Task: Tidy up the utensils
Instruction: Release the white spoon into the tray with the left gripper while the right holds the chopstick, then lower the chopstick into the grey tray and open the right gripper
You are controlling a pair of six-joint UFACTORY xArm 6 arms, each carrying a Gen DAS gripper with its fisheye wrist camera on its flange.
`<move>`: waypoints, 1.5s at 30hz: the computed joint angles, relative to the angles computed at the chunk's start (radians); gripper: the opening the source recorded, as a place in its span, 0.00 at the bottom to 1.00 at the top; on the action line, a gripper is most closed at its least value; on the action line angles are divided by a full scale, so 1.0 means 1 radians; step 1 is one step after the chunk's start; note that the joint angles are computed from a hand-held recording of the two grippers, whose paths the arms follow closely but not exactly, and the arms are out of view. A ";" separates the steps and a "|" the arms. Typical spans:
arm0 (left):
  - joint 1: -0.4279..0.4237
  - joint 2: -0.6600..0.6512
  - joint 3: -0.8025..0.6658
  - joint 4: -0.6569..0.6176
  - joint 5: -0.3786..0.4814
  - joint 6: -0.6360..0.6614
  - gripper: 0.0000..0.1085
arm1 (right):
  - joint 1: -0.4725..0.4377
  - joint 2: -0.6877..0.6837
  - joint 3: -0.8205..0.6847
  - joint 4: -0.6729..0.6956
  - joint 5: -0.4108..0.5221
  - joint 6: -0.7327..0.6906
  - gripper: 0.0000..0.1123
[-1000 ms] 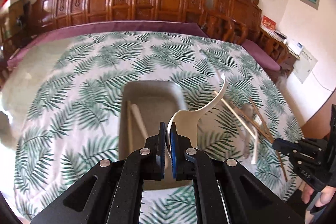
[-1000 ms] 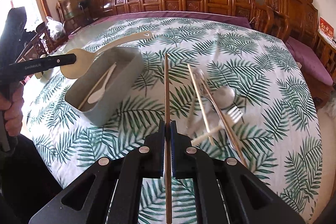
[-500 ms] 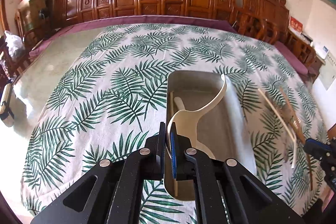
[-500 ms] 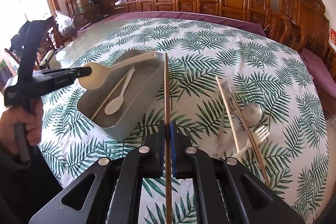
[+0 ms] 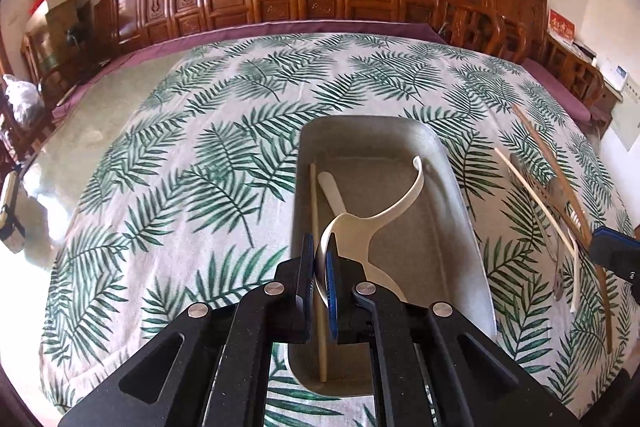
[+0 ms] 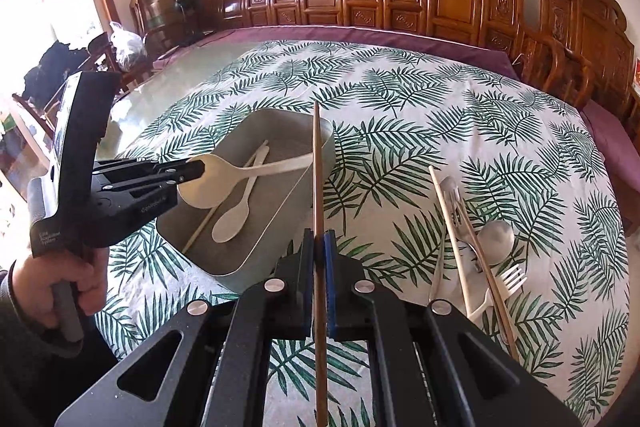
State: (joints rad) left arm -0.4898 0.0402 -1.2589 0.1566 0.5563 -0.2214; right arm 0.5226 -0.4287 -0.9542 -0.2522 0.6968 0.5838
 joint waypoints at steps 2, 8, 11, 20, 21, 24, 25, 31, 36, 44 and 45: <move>-0.004 -0.002 0.005 -0.020 -0.008 0.022 0.04 | 0.002 0.012 -0.010 0.001 0.001 -0.003 0.06; -0.016 -0.005 0.008 -0.084 0.000 0.099 0.11 | 0.001 0.040 -0.033 0.006 -0.004 -0.003 0.05; -0.016 -0.015 0.016 -0.123 -0.005 0.140 0.18 | 0.004 0.054 -0.046 0.008 -0.008 -0.001 0.06; 0.014 -0.052 0.037 -0.222 -0.039 0.224 0.36 | 0.008 0.122 -0.109 0.023 -0.034 -0.005 0.06; 0.018 -0.054 0.038 -0.227 -0.044 0.229 0.37 | 0.008 0.130 -0.117 0.024 -0.037 -0.005 0.05; 0.038 -0.062 0.039 -0.256 -0.052 0.242 0.47 | 0.007 0.154 -0.139 0.040 -0.050 -0.011 0.05; 0.044 -0.064 0.038 -0.249 -0.056 0.234 0.52 | 0.006 0.163 -0.147 0.046 -0.053 -0.012 0.05; 0.079 -0.066 0.035 -0.252 -0.086 0.221 0.73 | 0.009 0.214 -0.193 0.070 -0.078 -0.016 0.05; 0.104 -0.068 0.036 -0.241 -0.113 0.199 0.83 | 0.010 0.269 -0.241 0.092 -0.101 -0.025 0.05; 0.134 -0.062 0.023 -0.313 -0.113 0.236 0.85 | 0.003 0.343 -0.285 0.126 -0.150 -0.006 0.05; 0.136 -0.062 0.023 -0.316 -0.113 0.238 0.85 | 0.003 0.353 -0.288 0.129 -0.160 0.002 0.06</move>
State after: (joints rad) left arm -0.3541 -0.0216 -1.2360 -0.1597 0.4437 0.0163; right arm 0.5254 -0.0756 -1.2418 -0.1234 0.5365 0.5856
